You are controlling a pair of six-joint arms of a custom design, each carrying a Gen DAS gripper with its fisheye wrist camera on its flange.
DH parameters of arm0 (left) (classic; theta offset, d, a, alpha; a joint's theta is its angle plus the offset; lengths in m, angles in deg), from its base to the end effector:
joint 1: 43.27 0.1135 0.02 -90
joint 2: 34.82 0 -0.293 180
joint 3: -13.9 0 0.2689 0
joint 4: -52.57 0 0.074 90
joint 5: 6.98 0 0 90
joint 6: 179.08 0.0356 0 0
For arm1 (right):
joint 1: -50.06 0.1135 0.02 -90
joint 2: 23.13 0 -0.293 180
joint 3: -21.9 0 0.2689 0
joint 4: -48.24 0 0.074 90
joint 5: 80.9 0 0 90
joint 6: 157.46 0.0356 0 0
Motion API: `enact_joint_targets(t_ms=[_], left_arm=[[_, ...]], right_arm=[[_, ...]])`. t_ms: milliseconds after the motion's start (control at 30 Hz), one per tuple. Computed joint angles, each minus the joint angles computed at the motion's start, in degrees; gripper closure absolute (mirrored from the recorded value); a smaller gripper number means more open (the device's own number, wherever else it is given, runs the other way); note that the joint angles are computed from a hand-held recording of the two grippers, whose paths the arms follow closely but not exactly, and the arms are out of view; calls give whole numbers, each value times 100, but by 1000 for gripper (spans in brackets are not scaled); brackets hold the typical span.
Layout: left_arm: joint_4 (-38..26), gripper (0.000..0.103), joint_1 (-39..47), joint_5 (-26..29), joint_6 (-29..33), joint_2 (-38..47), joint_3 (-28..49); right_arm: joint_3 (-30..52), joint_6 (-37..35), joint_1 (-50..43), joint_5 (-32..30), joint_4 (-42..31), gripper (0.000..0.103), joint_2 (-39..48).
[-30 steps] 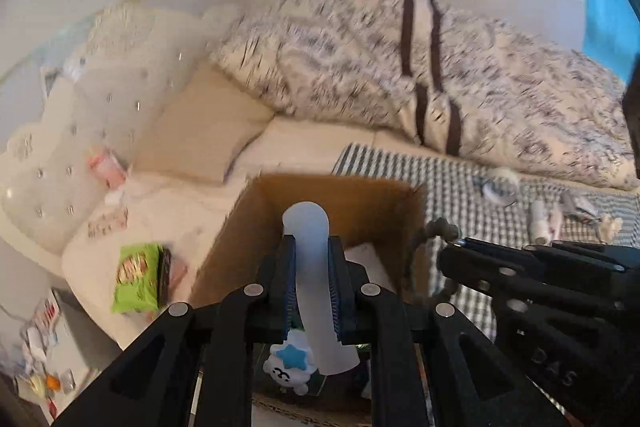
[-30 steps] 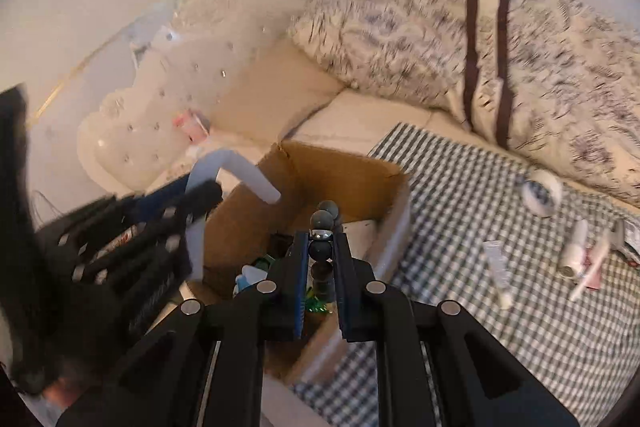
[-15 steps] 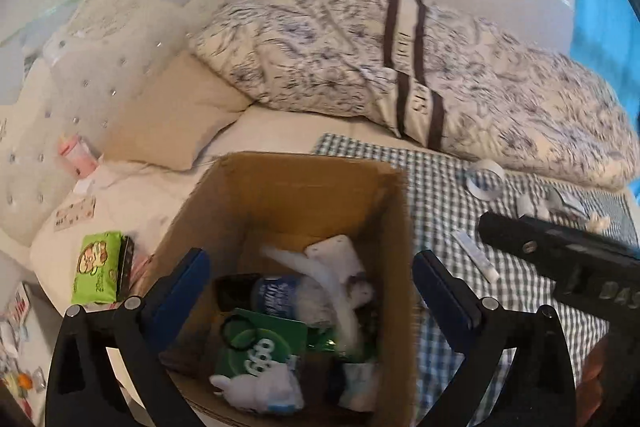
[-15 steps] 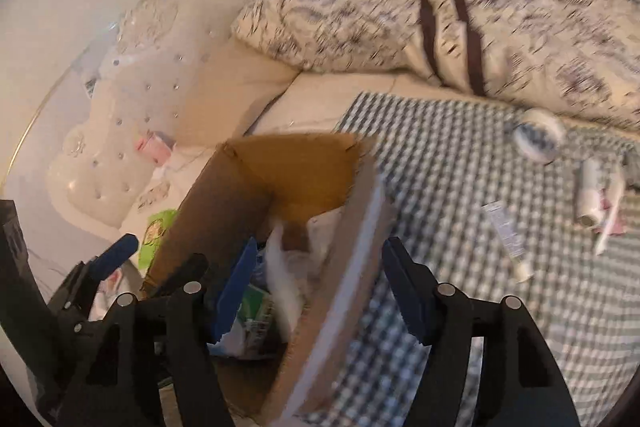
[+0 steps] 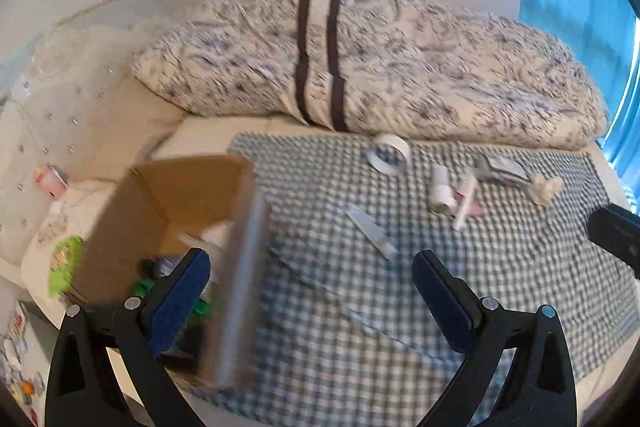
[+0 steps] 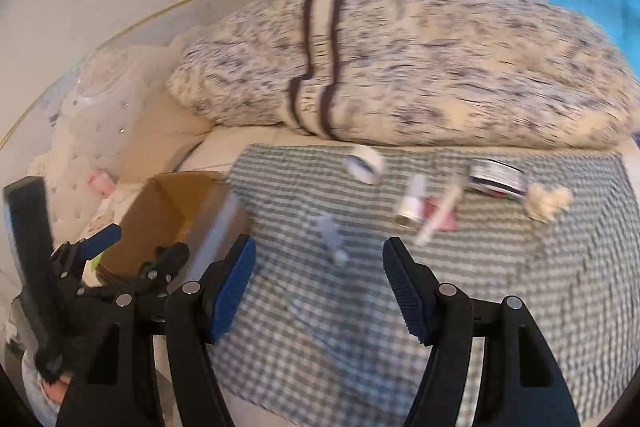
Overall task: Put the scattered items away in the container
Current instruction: 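Move both grippers back over the items on the bed, then grasp the white toothpaste tube with the left gripper while the right grasps the white cloth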
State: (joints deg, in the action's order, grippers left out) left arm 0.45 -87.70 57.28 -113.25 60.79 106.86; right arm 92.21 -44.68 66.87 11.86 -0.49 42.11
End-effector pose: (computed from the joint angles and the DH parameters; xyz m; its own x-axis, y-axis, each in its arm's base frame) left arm 0.2811 -0.2539 0.3060 -0.7171 0.1865 -0.6715 0.1732 0.9810 0.0875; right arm 0.2344 0.0690 0.3277 -0.7083 0.1900 -0.6799 0.0203 0.9682 0.2495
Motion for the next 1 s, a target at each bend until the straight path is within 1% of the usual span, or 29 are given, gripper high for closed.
enact_joint_targets(t_ms=[100, 200, 267, 333, 400, 467, 600, 733, 900, 967, 1000], left_arm=[[135, 0, -251, -107, -288, 330, -15], [262, 0, -320, -9, -435, 742, 43], [354, 0, -290, 97, -551, 1083, 127], [494, 0, -225, 205, -573, 1327, 179], [567, 0, -185, 137, -568, 1741, 474], [497, 0, -137, -56, -511, 2261, 984], [255, 0, 53, 82, -382, 3258, 2091], [-178, 0, 221, 378, -433, 4227, 3173], [-976, 0, 296, 528, -376, 5470, 4690], [-1065, 0, 363, 721, -474, 5697, 4918], [-959, 0, 402, 832, -555, 5676, 4837]], right_arm=[[-442, -366, -604, -139, -379, 37, -787], [-915, -792, -1287, -244, -592, 37, -1473], [-1198, -1217, -2067, -633, -679, 37, -1746], [-1424, -1689, -2932, -1057, -630, 37, -1720], [-1564, -1942, -3496, -1043, -437, 37, -1448], [-1662, -2107, -3891, -1017, -95, 37, -1138], [-1622, -2405, -4532, -1204, 747, 37, -74], [-1358, -2565, -4852, -1150, 1326, 37, 1023], [-941, -2646, -4911, -1148, 1665, 37, 1984], [-698, -2726, -4812, -1088, 1767, 37, 2376], [-505, -2773, -4754, -1037, 1771, 37, 2634]])
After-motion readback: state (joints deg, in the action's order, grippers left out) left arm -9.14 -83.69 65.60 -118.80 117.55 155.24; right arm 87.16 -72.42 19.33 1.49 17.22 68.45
